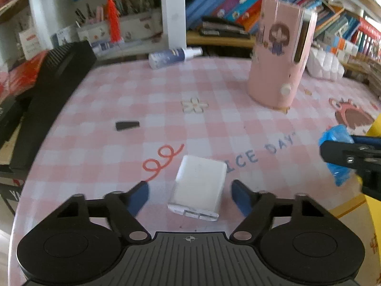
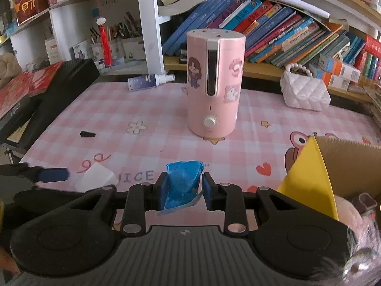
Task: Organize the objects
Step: 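Grasp the blue item with the right tool while the left tool grasps the white charger, then lift the blue item with the right tool while the left tool carries the charger toward the box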
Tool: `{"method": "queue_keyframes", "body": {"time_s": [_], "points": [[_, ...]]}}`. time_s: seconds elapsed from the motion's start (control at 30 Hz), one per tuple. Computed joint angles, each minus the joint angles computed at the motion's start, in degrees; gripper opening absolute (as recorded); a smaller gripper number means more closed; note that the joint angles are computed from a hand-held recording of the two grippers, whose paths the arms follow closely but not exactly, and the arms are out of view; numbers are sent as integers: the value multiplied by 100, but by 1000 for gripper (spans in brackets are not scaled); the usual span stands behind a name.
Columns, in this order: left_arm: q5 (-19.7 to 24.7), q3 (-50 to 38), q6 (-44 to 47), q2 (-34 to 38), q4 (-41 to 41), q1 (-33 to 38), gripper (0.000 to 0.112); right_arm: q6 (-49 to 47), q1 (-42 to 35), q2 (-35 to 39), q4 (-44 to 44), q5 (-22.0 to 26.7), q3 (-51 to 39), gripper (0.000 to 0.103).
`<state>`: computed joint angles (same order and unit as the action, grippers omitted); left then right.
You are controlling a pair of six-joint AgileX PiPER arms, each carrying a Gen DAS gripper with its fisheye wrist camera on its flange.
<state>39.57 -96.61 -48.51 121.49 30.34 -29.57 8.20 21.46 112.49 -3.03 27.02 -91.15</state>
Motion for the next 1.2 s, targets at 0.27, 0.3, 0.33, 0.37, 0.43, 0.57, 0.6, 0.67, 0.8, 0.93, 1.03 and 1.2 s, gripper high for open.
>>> {"method": "queue_keyframes", "body": {"time_s": [0.27,0.3,0.33,0.37,0.43,0.57,0.6,0.67,0.8,0.93,1.03,1.2], "points": [[-186,249,15,-162,-24,7,41,-124,-20,-191,136,-22,271,28],[-224,362,-78,-249,20,-5,41,-110,-16,-215,123,-27,300,28],[-263,464,-143,-331,66,-18,41,-123,-14,-244,142,-35,336,28],[-309,604,-229,-444,122,-41,41,-132,-9,-263,149,-33,356,28],[-394,885,-408,-688,198,-71,41,-140,13,-318,139,-40,430,28],[-479,1522,-900,-1266,400,-150,41,-331,59,-466,259,-59,623,28],[-487,1665,-1015,-1407,433,-171,41,-372,76,-505,270,-67,672,28],[-513,2008,-1305,-1740,524,-230,41,-484,116,-621,310,-108,825,28],[-516,2548,-1791,-2300,765,-381,41,-664,213,-905,346,-197,1182,28],[-409,3039,-2356,-2819,1099,-636,41,-687,350,-1308,243,-333,1685,28],[-282,3341,-2721,-3143,1312,-835,41,-446,467,-1578,29,-375,2003,28],[-109,3842,-3196,-3656,1510,-1165,41,139,710,-1956,-357,-377,2391,28]]}}
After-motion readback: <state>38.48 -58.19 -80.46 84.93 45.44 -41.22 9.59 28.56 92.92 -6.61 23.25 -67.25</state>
